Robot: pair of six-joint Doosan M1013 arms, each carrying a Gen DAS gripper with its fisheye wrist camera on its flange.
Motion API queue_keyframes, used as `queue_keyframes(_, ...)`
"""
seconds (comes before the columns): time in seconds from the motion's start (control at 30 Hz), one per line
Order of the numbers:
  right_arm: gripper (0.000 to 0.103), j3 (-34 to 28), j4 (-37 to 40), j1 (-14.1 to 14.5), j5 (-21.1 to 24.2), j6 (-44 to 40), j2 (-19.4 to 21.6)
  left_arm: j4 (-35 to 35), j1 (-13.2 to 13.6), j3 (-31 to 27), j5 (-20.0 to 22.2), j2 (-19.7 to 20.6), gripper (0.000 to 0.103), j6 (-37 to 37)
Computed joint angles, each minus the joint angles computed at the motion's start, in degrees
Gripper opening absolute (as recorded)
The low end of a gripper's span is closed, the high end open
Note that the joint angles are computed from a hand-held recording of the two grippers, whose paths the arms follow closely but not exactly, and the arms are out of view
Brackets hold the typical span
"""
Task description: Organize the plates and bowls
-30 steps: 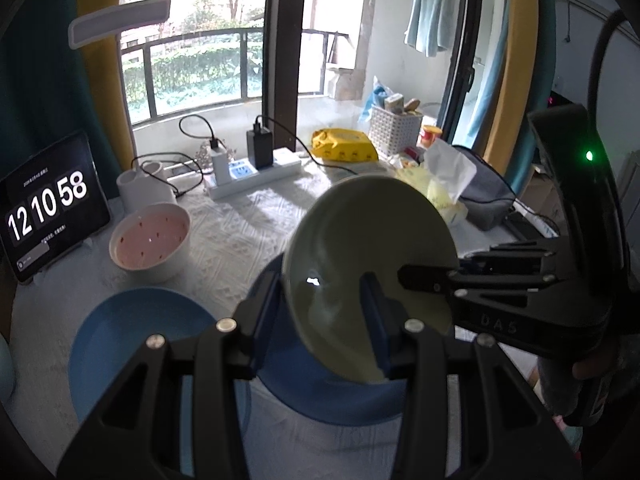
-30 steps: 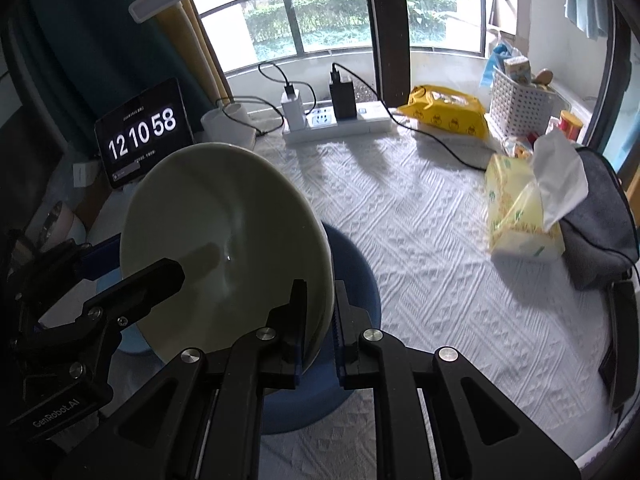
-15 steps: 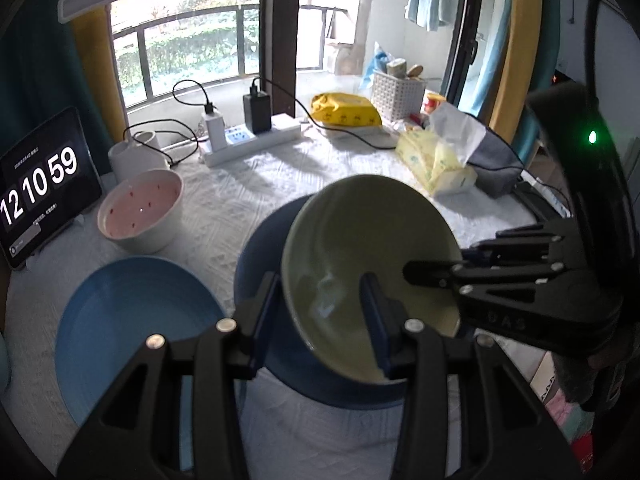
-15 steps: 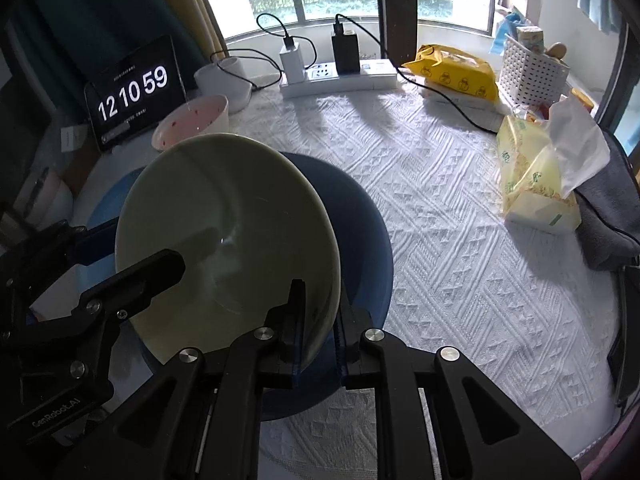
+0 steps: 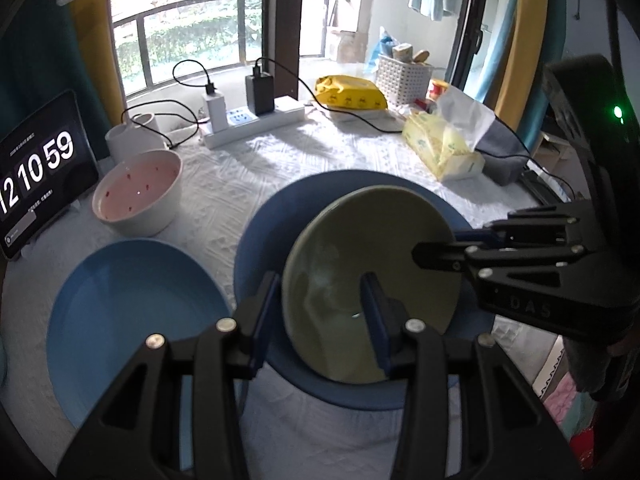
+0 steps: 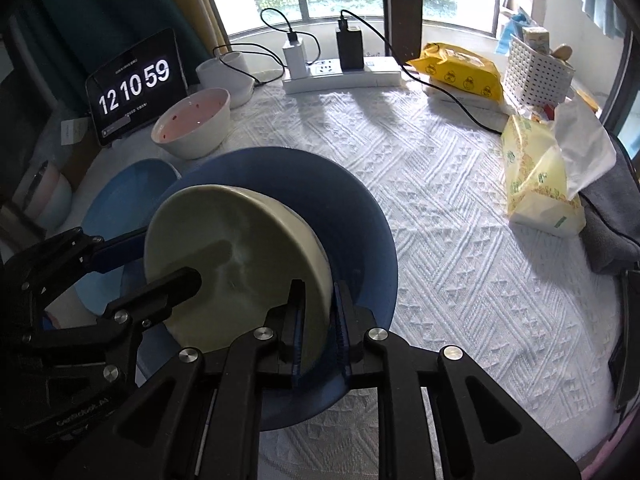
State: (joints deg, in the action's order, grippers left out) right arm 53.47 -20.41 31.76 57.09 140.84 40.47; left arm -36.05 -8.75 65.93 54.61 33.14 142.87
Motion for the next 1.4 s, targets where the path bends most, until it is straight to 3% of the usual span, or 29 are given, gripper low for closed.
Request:
queue_keyframes(0.47, 0.018, 0.6, -4.8, 0.0, -0.9, 2.2, -0.8, -0.6, 0.0, -1.5, -1.3, 0.6, 0.043, -0.2)
queue_keyframes(0.63, 0.018, 1.6, -8.2, -0.1, -3.4, 4.5, -1.2, -1.1, -0.1, -2.4, -4.2, 1.0, 0.043, -0.4)
queue_keyframes(0.8, 0.018, 1.7, -7.0, -0.7, -6.1, 3.1, -1.1, 0.8, -0.5, -4.1, -6.5, 2.2, 0.043, -2.0)
queue_keyframes(1.1, 0.018, -0.3, -2.6, -1.6, -6.0, -2.0, 0.8, 5.0, -1.1, -6.7, -5.3, 4.5, 0.044, -5.1)
queue_keyframes(1.23, 0.018, -2.6, -2.6, -1.4, -3.0, -4.3, 2.2, 3.9, -1.2, -5.5, -6.4, 4.1, 0.044, -2.8)
queue_keyframes(1.4, 0.018, -4.0, -0.8, -1.5, -0.6, -7.2, 2.8, 5.9, -1.8, -5.1, -4.7, 4.2, 0.044, -2.0)
